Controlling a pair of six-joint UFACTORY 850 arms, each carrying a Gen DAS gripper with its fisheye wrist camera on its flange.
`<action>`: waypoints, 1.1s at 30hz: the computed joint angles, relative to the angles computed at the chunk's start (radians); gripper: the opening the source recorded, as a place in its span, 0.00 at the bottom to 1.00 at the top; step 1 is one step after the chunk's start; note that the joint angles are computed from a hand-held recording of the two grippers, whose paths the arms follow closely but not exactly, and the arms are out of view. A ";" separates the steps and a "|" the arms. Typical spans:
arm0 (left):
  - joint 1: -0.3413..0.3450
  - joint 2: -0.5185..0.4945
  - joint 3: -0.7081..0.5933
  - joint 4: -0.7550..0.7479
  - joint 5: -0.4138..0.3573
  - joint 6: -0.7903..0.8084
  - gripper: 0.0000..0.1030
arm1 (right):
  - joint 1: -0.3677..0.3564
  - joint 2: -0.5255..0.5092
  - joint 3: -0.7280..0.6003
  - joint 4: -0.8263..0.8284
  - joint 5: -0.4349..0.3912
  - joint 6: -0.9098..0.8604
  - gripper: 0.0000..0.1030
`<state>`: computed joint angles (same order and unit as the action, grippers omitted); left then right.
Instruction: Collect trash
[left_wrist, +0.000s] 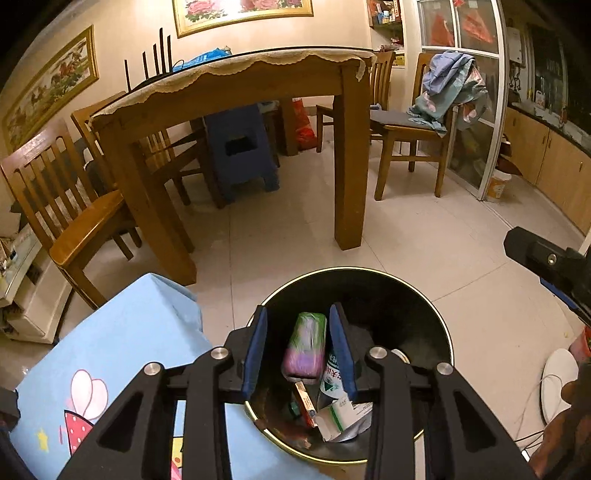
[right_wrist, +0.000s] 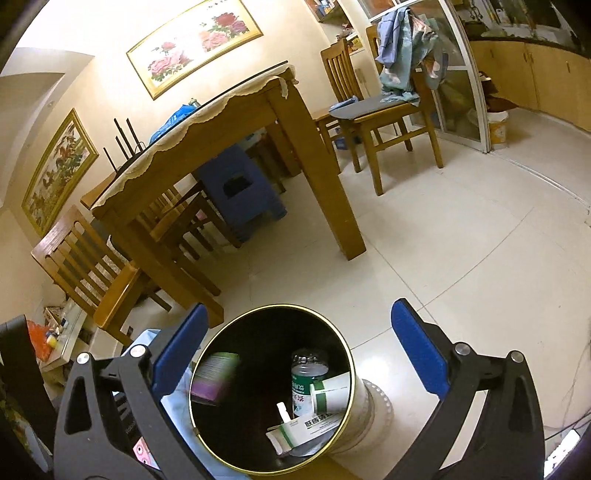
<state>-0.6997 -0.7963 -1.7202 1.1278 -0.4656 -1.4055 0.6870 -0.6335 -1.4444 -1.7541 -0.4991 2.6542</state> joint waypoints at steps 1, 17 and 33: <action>0.001 0.006 0.009 0.007 0.004 -0.013 0.38 | 0.000 -0.001 -0.005 0.017 -0.002 -0.019 0.95; -0.023 0.418 0.573 0.282 -0.283 -0.495 0.89 | 0.165 -0.168 -0.321 0.383 0.013 -0.746 0.95; -0.161 0.979 1.073 0.047 -0.718 -0.594 0.94 | 0.454 -0.335 -0.733 0.838 -0.083 -1.377 0.95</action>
<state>-0.8608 0.1824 -0.6470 1.1750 -1.1835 -1.9999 1.1406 -0.9681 -2.1776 -0.9161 -0.5822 1.2767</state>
